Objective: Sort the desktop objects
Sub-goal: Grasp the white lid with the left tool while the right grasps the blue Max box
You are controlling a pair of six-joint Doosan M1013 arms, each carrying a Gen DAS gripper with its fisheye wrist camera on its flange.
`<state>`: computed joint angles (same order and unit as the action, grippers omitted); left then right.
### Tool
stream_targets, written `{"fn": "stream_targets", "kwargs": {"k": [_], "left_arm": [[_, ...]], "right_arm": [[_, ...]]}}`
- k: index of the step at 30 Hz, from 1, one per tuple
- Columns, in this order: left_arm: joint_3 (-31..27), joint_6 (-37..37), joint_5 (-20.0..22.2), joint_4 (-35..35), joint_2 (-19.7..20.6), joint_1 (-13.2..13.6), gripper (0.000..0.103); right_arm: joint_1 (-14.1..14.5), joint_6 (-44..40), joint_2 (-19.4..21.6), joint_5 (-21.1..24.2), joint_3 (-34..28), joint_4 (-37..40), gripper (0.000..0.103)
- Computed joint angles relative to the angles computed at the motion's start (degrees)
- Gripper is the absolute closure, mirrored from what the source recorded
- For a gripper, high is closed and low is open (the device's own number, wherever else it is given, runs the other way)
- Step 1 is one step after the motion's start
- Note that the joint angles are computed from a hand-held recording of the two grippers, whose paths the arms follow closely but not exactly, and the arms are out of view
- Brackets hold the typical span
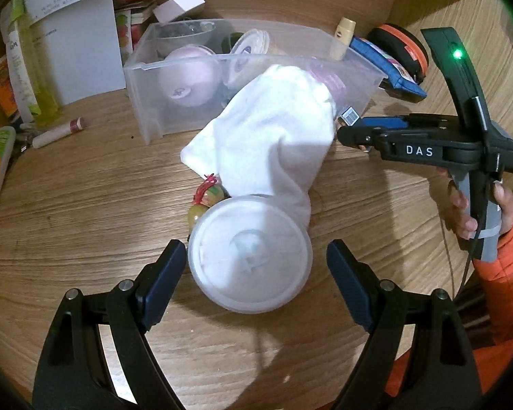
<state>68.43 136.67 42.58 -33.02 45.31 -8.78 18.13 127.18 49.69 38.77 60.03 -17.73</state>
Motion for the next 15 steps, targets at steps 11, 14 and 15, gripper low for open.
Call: {"fn": "stream_targets", "kwargs": {"k": [11, 14, 15], "left_arm": [[0.5, -0.9, -2.2, 0.7, -0.3, 0.1, 0.037], [0.8, 1.0, -2.2, -2.5, -0.8, 0.7, 0.037], [0.9, 1.6, -2.5, -3.5, -1.0, 0.9, 0.037]], "right_arm": [[0.1, -0.9, -1.0, -2.0, 1.8, 0.7, 0.079], [0.3, 1.4, -2.4, -3.9, 3.8, -1.0, 0.079], [0.3, 2.1, -2.8, -4.5, 4.4, -1.6, 0.079]]}}
